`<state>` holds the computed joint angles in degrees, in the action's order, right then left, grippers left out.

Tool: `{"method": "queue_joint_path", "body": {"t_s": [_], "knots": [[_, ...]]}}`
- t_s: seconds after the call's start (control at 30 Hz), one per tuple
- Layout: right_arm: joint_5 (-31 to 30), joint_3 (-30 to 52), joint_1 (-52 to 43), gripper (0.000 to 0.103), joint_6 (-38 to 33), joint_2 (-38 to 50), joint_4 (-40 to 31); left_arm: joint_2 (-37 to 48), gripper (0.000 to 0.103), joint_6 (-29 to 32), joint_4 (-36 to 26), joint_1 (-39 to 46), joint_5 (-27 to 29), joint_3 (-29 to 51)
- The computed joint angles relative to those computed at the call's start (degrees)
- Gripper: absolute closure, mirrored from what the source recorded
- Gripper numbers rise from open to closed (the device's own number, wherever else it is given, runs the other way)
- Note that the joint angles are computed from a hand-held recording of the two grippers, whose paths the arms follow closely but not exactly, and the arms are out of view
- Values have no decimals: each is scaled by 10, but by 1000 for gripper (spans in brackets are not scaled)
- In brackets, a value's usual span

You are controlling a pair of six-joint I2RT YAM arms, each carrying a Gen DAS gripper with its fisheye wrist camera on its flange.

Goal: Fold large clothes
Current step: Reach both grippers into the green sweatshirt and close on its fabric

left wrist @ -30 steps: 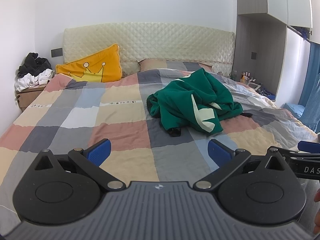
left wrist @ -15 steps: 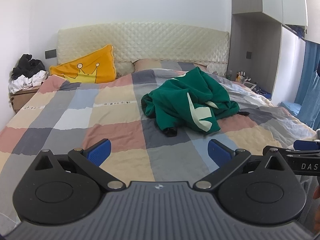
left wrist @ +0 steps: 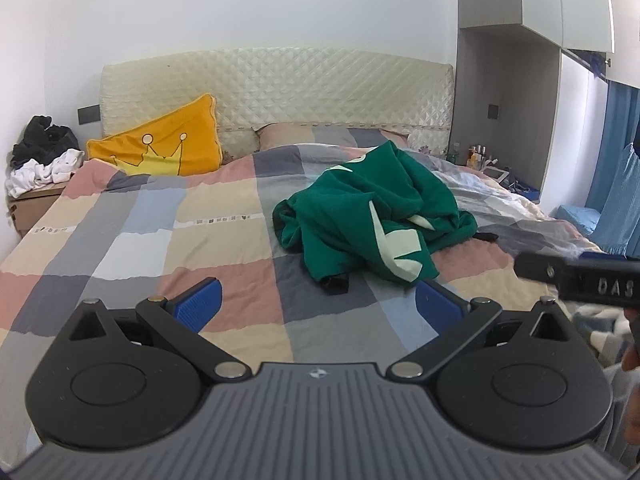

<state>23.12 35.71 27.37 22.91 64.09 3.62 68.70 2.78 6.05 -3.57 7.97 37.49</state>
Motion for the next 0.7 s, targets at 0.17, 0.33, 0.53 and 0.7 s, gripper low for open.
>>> {"method": "queue_joint_path", "body": {"t_s": [0.17, 0.33, 0.53, 0.7], "knots": [[-53, 48, -55, 0, 18, 42, 22, 37, 0, -6, 7, -22, -13, 43], [-56, 90, -91, 0, 17, 104, 66, 97, 0, -15, 27, -40, -13, 92], [-91, 144, -152, 0, 20, 211, 110, 223, 0, -39, 43, -55, -13, 184], [-149, 148, -203, 0, 41, 296, 187, 353, 0, -33, 48, -75, -26, 283]]}}
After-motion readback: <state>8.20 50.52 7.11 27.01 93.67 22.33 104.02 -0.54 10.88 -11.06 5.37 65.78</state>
